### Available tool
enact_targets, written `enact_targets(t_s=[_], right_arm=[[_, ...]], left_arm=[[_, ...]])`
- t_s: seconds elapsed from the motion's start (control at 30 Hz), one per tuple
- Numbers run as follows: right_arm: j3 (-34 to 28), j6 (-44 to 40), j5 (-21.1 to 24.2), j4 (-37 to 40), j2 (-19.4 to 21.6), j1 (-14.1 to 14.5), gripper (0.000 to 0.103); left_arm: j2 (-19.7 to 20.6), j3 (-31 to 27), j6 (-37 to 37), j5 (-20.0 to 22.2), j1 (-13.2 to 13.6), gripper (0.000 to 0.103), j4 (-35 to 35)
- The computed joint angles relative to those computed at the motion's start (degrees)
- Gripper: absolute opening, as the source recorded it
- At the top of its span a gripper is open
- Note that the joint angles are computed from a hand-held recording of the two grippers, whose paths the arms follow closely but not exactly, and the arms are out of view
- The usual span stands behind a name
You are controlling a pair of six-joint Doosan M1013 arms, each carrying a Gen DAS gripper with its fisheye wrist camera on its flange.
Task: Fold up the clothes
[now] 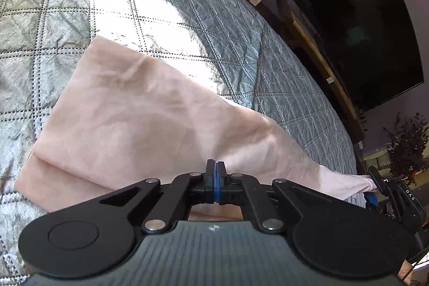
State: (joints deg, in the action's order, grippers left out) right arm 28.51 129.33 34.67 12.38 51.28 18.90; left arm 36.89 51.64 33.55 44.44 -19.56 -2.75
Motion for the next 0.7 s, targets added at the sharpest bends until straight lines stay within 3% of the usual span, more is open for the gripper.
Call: enact_targets(t_s=[0.07,0.13,0.23,0.3,0.37,0.43,0.53,0.57,0.6,0.63,0.7], right_arm=[[2.34,0.42,0.79,-2.43,-1.39,0.10,0.034],[1.68,5.40,8.05,-10.36,-1.68,0.62,0.036],[2.61,10.22,14.86,-17.82,-2.63,1.13,0.034],[5.08,13.86,13.76,-19.76,-3.96,1.18,0.032],[8.89,16.00,8.65,-19.04,-5.62,0.97,0.030],[11.55,16.88,4.20,-15.80,-6.62,0.59,0.028],[12.99,16.29,1.63,-6.39,-6.58,-0.29,0.031],[12.31,18.15,2.81,-7.66,-6.23,-0.14,0.031],[10.15,19.89,6.99,-11.93,-5.42,0.31,0.030],[5.85,19.60,13.29,-18.74,-3.73,1.24,0.016],[-2.06,15.83,23.70,-30.07,-0.32,3.05,0.031]], left_arm=[[-0.25,0.49,0.09,-0.55,0.21,0.002,-0.93],[-0.43,0.82,0.16,-0.86,0.32,0.002,-1.55],[-0.54,0.96,0.35,-0.86,0.40,0.002,-1.97],[-0.61,1.04,0.32,-0.90,0.44,0.002,-2.13],[-0.80,1.32,0.10,-1.14,0.50,0.002,-2.37],[-0.87,1.53,-0.03,-1.50,0.62,0.002,-2.86],[-0.85,1.49,0.28,-1.59,0.65,0.002,-2.82],[-0.81,1.37,0.43,-1.49,0.60,0.003,-2.45],[-0.74,1.15,0.48,-1.14,0.54,0.003,-1.89],[-0.75,1.12,0.31,-1.04,0.54,0.003,-1.57],[-0.87,1.26,-0.35,-1.02,0.60,0.003,-1.06]])
